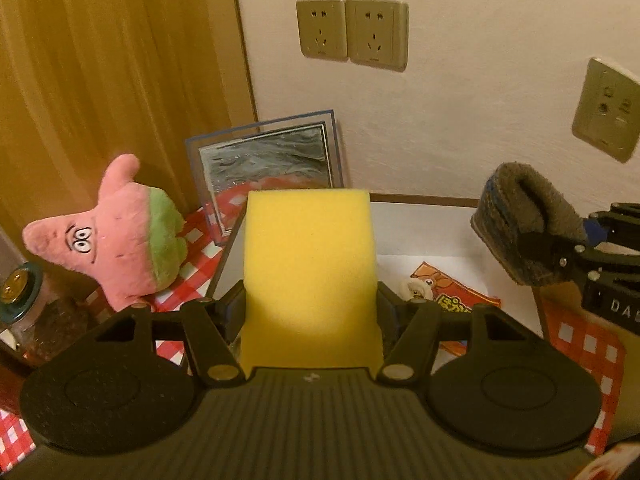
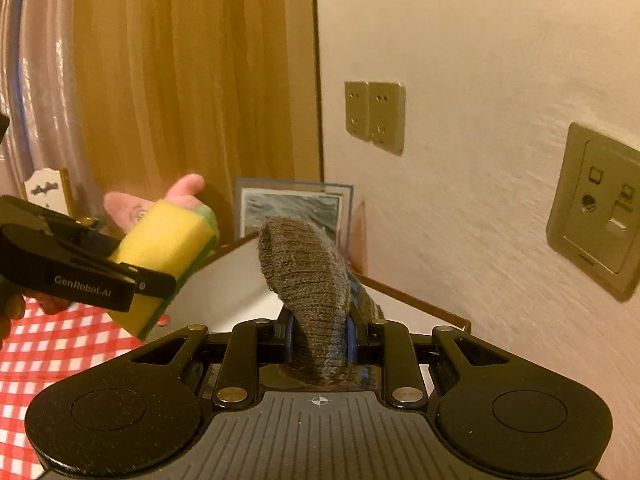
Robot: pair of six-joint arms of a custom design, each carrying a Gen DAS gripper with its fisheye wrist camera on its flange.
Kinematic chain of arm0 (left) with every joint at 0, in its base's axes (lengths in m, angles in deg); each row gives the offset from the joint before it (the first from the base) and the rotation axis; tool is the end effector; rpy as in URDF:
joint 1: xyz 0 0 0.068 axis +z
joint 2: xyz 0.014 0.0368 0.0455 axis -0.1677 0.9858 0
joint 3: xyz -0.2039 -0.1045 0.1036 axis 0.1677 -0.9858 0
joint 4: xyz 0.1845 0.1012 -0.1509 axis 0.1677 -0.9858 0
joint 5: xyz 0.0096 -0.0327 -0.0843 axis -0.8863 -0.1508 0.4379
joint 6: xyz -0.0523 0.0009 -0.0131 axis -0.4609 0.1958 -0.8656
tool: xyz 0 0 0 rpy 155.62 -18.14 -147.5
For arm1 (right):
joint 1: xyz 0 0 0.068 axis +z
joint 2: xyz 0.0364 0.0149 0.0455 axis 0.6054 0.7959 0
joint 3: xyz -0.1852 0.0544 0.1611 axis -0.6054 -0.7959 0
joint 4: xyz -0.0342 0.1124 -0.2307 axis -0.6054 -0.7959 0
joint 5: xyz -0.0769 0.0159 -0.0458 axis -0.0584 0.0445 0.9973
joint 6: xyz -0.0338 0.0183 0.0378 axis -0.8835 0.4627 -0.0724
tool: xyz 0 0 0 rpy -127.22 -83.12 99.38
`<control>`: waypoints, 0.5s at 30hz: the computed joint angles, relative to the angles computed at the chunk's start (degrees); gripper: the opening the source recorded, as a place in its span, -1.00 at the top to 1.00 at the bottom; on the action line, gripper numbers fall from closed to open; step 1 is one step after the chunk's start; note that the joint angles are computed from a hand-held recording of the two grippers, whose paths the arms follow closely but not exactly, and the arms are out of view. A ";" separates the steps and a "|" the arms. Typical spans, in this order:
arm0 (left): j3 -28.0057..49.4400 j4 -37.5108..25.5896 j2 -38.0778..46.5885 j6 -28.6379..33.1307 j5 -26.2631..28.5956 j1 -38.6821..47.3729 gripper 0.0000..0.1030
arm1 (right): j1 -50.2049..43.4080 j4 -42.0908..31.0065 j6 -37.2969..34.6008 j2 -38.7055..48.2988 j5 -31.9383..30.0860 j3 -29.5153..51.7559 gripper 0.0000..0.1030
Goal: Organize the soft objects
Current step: 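Carry the sponge and sock toward the brown box with both tools, then open the left tool to drop the sponge while the right tool drops the sock into the box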
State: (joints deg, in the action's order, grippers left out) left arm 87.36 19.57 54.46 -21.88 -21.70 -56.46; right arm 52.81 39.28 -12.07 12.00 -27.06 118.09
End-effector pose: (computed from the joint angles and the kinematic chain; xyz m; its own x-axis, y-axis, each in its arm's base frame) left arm 0.2019 -0.1833 0.2413 -0.7132 -0.0528 -0.6990 -0.1473 0.9862 0.0758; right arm 0.2074 0.0688 0.2263 -0.4197 -0.2423 -0.8747 -0.5629 0.8255 0.0414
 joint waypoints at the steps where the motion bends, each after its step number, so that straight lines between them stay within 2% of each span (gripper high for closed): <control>1: 0.10 1.26 0.87 1.51 0.89 1.17 -0.23 | -0.03 0.86 -0.17 1.55 0.11 0.35 0.53; 8: 2.05 6.33 7.33 7.61 4.70 6.65 -0.25 | -0.78 4.95 -0.83 9.81 0.51 2.44 0.53; 15: 1.82 11.17 9.91 10.67 8.15 10.53 -0.30 | -2.18 6.85 -1.71 15.19 -0.13 4.42 0.53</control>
